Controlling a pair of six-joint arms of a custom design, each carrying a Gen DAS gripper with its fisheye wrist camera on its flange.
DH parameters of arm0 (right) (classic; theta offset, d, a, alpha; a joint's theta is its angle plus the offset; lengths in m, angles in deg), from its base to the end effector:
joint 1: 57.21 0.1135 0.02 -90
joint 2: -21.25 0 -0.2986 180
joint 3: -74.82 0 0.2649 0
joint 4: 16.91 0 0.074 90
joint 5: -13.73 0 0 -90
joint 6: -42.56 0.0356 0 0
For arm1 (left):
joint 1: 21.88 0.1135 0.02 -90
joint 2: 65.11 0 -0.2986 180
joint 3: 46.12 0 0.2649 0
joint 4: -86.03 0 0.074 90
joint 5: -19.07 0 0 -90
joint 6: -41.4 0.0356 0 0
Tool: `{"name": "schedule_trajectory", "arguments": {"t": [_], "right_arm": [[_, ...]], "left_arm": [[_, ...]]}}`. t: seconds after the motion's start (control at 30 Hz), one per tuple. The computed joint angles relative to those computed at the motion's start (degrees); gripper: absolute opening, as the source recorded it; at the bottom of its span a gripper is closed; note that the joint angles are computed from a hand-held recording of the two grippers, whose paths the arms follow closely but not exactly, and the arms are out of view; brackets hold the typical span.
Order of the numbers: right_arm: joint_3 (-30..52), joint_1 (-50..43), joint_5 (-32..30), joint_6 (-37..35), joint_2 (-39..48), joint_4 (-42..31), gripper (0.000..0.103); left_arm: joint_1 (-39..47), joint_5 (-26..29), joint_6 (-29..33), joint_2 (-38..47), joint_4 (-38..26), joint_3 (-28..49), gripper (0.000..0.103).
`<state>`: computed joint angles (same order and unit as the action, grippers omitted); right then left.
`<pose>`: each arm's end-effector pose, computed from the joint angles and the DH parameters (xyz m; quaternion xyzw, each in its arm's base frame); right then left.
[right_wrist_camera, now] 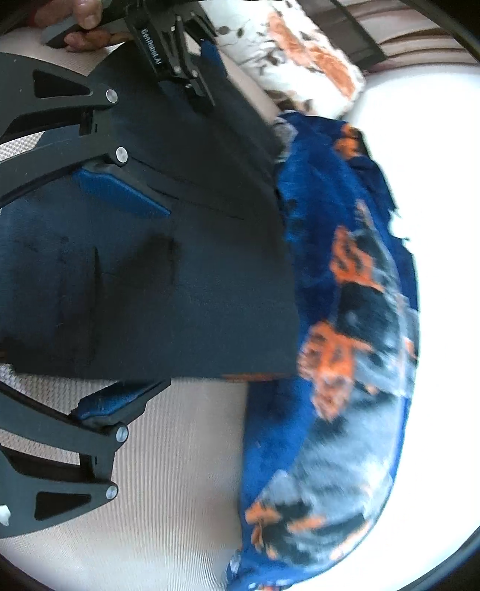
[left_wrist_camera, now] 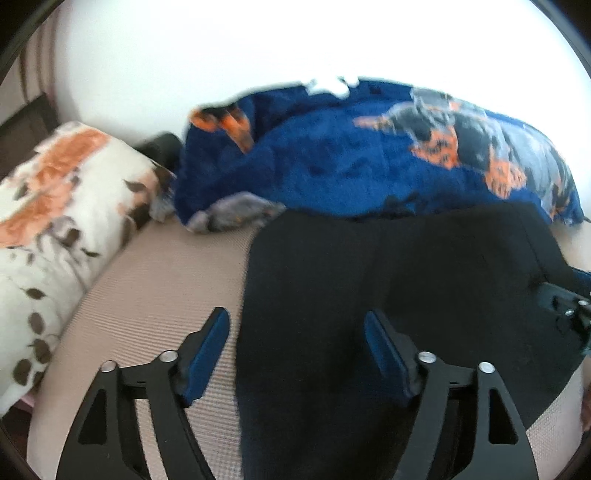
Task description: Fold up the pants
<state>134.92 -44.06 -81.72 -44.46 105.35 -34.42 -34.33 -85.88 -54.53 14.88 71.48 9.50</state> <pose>0.3043 0.0746 0.2302 -0.1002 0.9055 0.1005 0.4000 0.2888 -0.0544 0.2302 -0.0051 0.8964 0.0476 0.4407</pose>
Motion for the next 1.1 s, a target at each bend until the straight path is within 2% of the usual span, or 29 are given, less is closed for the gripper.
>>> {"name": "schedule_trajectory", "arguments": {"t": [0.03, 0.1, 0.2, 0.3, 0.47, 0.6, 0.67, 0.73, 0.9, 0.97, 1.1], "right_arm": [[-1.29, -0.39, -0.41, 1.07, -1.76, 0.85, 0.081], [-3.71, -1.11, -2.03, 3.46, -5.54, 1.73, 0.082], [-6.05, 0.29, -0.98, 3.64, -11.07, 1.07, 0.083], [-7.37, 2.34, -0.01, 3.57, -16.54, -1.02, 0.087], [-8.60, 3.46, 0.97, 6.14, -25.43, -5.63, 0.092], [-9.21, 3.62, 2.65, 7.18, -32.15, -9.96, 0.096], [-9.30, 3.78, 3.18, 7.08, -35.27, -12.20, 0.096], [-9.27, 3.81, 3.65, 6.96, -38.49, -14.46, 0.096], [-8.43, 0.86, 0.17, 6.85, -45.47, -19.90, 0.099], [-7.95, -0.55, -1.63, 6.72, -47.69, -21.83, 0.099], [-7.47, -0.08, -0.95, 5.79, -51.50, -24.97, 0.100]], "left_arm": [[-0.34, -0.78, -0.29, -0.96, 0.26, -0.43, 0.089], [-0.47, -1.60, -0.87, -4.91, 1.09, -2.57, 0.092], [-2.12, -3.57, -1.46, -8.99, -1.49, -2.73, 0.096], [-6.82, -10.07, -1.38, -12.70, -5.11, -2.16, 0.100], [-14.59, -17.40, -2.39, -19.96, -10.99, -1.46, 0.103], [-24.56, -28.35, -4.44, -25.42, -16.32, -0.01, 0.103], [-30.08, -35.40, -6.79, -27.15, -19.29, 0.97, 0.103], [-35.15, -39.71, -9.26, -29.64, -21.84, 1.70, 0.103], [-45.18, -43.83, -17.96, -32.04, -32.23, 6.37, 0.103], [-50.17, -47.32, -22.43, -31.64, -37.27, 8.72, 0.103], [-57.62, -49.94, -28.67, -31.53, -43.27, 11.70, 0.103]]}}
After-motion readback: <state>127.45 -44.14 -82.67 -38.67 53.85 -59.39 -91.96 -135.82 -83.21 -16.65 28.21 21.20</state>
